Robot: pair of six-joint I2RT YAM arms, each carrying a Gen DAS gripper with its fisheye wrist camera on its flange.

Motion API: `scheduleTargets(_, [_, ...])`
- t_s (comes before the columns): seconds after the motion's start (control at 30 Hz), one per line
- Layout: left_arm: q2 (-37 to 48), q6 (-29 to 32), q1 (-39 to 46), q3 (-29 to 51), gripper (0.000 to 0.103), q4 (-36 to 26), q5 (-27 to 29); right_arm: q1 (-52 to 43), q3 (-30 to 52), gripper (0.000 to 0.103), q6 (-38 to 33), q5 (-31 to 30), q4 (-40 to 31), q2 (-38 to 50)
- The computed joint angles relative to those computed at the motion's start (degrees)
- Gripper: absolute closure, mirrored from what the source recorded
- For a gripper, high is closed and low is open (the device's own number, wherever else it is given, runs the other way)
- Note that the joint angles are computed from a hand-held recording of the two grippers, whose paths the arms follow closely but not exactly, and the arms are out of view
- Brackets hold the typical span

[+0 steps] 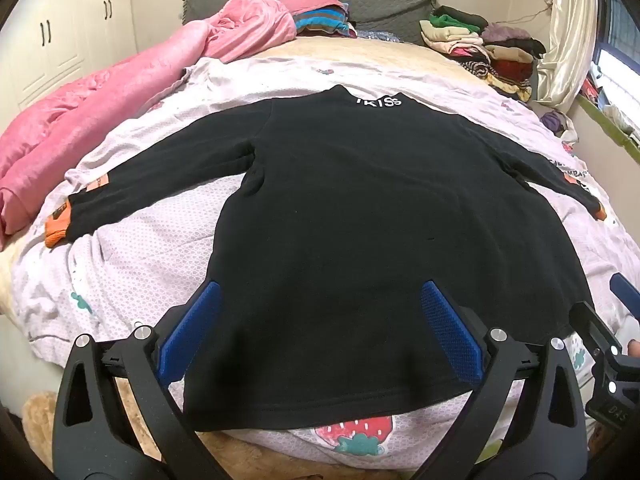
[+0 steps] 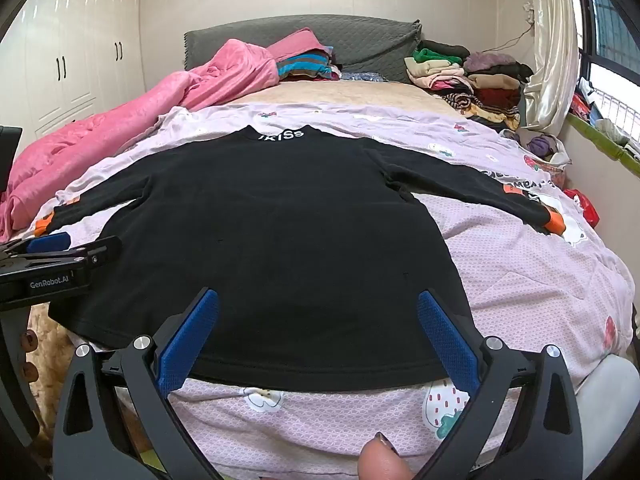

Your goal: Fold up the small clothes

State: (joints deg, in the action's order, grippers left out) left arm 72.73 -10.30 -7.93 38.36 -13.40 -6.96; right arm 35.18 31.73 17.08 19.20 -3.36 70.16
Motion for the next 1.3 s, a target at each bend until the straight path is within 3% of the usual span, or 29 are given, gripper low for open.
scheduleTargets(1.3, [0.81, 0.33, 0.19, 0.64, 0.009, -0.39, -0.32, 0.84, 0.46, 0.004, 0.51, 0.5, 0.45, 1.43])
